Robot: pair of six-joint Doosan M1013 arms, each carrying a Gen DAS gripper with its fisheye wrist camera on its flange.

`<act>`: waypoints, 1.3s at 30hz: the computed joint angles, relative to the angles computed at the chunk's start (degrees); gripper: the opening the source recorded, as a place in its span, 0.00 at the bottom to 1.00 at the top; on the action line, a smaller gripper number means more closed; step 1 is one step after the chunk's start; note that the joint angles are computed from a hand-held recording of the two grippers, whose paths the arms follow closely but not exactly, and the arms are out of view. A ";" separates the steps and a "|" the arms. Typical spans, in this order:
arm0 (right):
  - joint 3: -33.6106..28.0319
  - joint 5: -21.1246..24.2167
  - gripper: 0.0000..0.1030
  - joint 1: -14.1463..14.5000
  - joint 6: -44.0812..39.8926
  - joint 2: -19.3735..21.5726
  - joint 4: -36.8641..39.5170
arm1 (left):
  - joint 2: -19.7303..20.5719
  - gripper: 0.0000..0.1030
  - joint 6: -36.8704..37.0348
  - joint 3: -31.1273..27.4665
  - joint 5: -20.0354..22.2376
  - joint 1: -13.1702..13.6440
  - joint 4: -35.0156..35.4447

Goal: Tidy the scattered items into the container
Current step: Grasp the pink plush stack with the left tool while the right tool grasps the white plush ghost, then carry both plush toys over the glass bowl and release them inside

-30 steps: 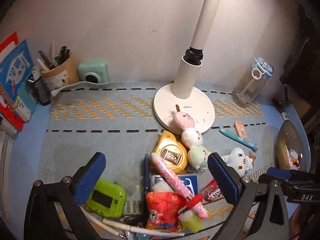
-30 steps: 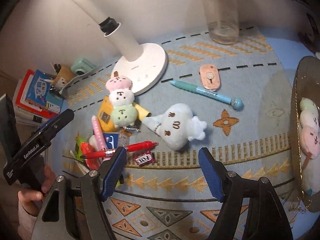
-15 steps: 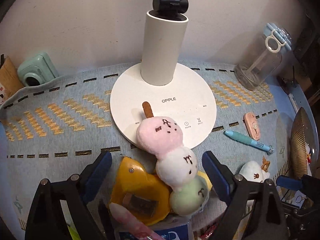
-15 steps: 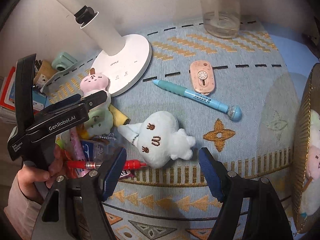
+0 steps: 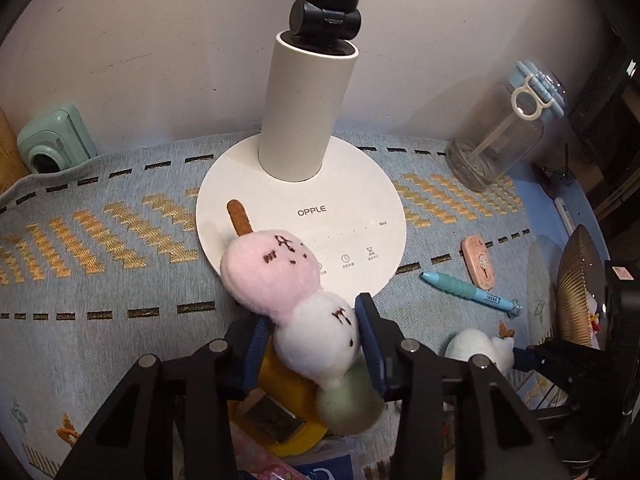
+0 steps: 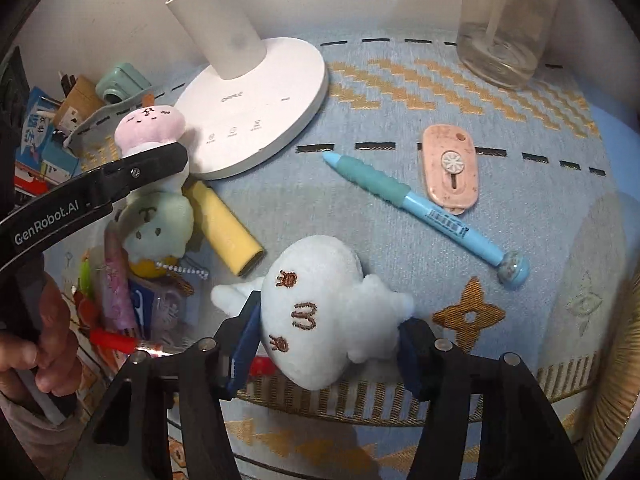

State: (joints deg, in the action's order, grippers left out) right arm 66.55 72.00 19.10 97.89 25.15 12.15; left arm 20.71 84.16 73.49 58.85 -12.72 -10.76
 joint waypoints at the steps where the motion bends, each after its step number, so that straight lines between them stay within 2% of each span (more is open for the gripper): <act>1: 0.56 -0.76 0.56 -0.07 0.53 -0.51 0.01 | -0.23 0.32 0.36 0.14 -0.01 0.35 -1.15; 4: 2.10 -2.64 0.56 -0.71 1.71 -2.16 0.56 | -1.38 0.32 1.08 1.21 -0.74 1.16 -4.55; 9: 4.79 -5.30 0.56 -2.39 3.06 -5.33 2.21 | -3.19 0.32 1.83 2.11 -1.96 0.82 -5.81; 15: 6.29 -7.77 0.56 -3.55 5.32 -8.53 2.42 | -5.72 0.32 3.73 1.94 -2.83 -0.97 -6.43; 21: 8.33 -9.71 0.56 -5.71 6.02 -12.09 0.96 | -6.58 0.31 6.02 0.31 -3.58 -4.66 -6.60; 27: 11.35 -10.76 0.56 -9.65 5.86 -15.92 -0.44 | -5.57 0.32 7.22 -2.18 -3.69 -9.21 -8.53; 33: 13.84 -10.86 0.56 -14.58 6.24 -18.50 -1.64 | -2.77 0.31 6.86 -5.84 -2.44 -13.32 -9.47; 39: 15.03 -10.67 0.57 -19.28 6.13 -19.34 -1.68 | 0.44 0.32 6.63 -9.98 0.01 -16.59 -9.38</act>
State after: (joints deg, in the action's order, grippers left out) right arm 81.58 61.34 -0.18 104.03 5.81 10.47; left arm 21.14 90.78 63.52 58.86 -29.30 -20.14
